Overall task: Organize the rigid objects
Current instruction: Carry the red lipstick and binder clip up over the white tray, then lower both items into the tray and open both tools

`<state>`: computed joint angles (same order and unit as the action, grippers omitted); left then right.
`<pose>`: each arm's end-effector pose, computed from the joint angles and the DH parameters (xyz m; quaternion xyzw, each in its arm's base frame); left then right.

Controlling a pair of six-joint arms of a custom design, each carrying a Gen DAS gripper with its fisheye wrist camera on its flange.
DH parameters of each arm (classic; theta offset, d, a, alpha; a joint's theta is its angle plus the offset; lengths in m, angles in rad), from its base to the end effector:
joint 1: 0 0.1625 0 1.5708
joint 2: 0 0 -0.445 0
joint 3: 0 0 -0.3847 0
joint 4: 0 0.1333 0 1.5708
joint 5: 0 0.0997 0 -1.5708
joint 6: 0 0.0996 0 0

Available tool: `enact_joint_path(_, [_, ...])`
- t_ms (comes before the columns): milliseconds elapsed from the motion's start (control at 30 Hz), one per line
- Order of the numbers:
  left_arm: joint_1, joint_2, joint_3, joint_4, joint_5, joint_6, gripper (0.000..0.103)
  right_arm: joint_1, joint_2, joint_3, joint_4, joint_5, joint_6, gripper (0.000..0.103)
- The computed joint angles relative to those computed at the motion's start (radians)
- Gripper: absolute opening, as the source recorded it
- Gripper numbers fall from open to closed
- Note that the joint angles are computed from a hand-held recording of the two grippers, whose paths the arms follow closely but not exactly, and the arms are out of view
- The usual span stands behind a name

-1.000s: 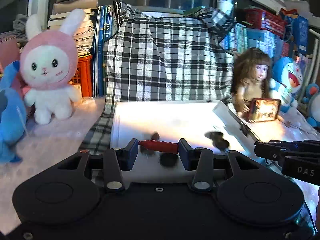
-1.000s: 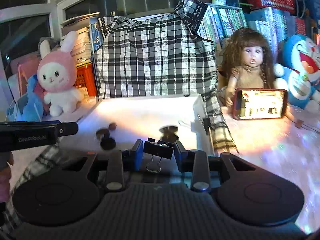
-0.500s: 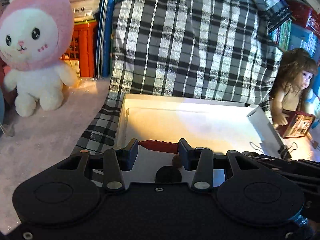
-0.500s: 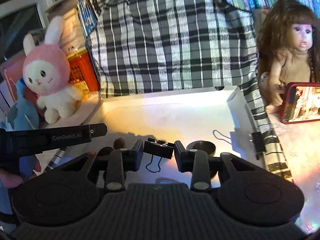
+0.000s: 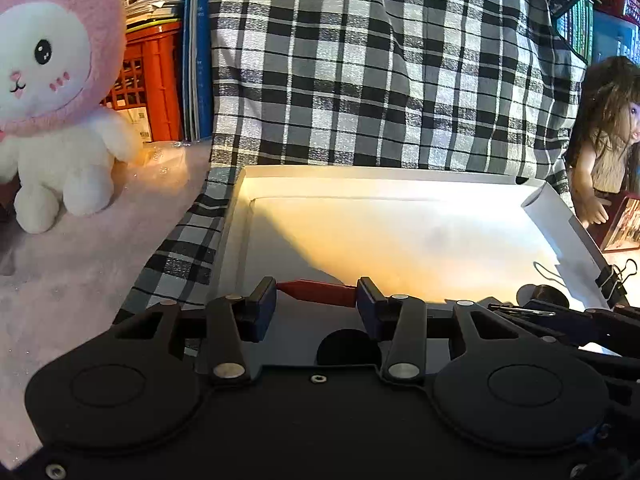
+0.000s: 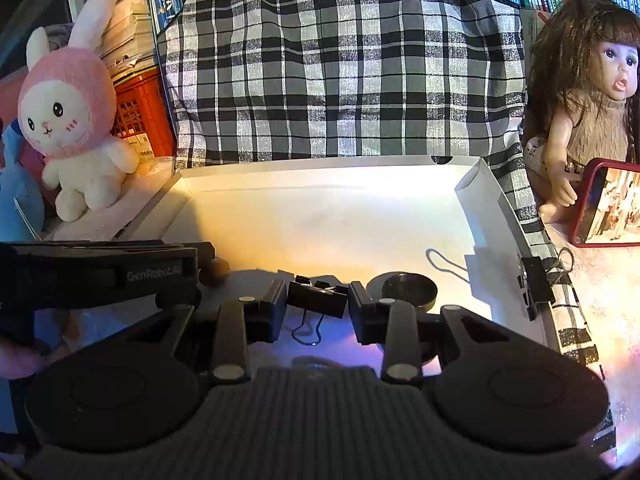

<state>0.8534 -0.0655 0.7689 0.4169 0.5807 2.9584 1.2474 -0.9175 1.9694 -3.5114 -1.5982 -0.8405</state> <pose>-0.2783 -0.6483 -0.1498 0.1240 0.8553 -0.3785 0.3314 -0.0673 -0.6117 0.1964 0.2251 -0.8743 0.3523 0.2466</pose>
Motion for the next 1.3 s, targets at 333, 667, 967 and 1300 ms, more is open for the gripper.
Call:
enact_joint_path(333, [-0.002,0.008,-0.005,-0.021,-0.002,0.034,0.042,-0.003,0.014,-0.001,-0.031,-0.003,-0.018,0.039])
enact_joint_path(667, [-0.021,-0.038,0.082,-0.082,-0.008,0.054,0.043,-0.005,0.004,0.018,-0.046,0.012,-0.009,0.044])
enact_joint_path(967, [-0.071,-0.114,0.227,-0.134,-0.033,0.021,0.05,-0.006,-0.036,0.09,-0.113,0.035,-0.059,0.06])
enact_joint_path(1300, [-0.15,-0.2,0.435,-0.227,-0.025,-0.045,0.062,-0.05,-0.116,0.211,-0.158,0.104,-0.088,0.071])
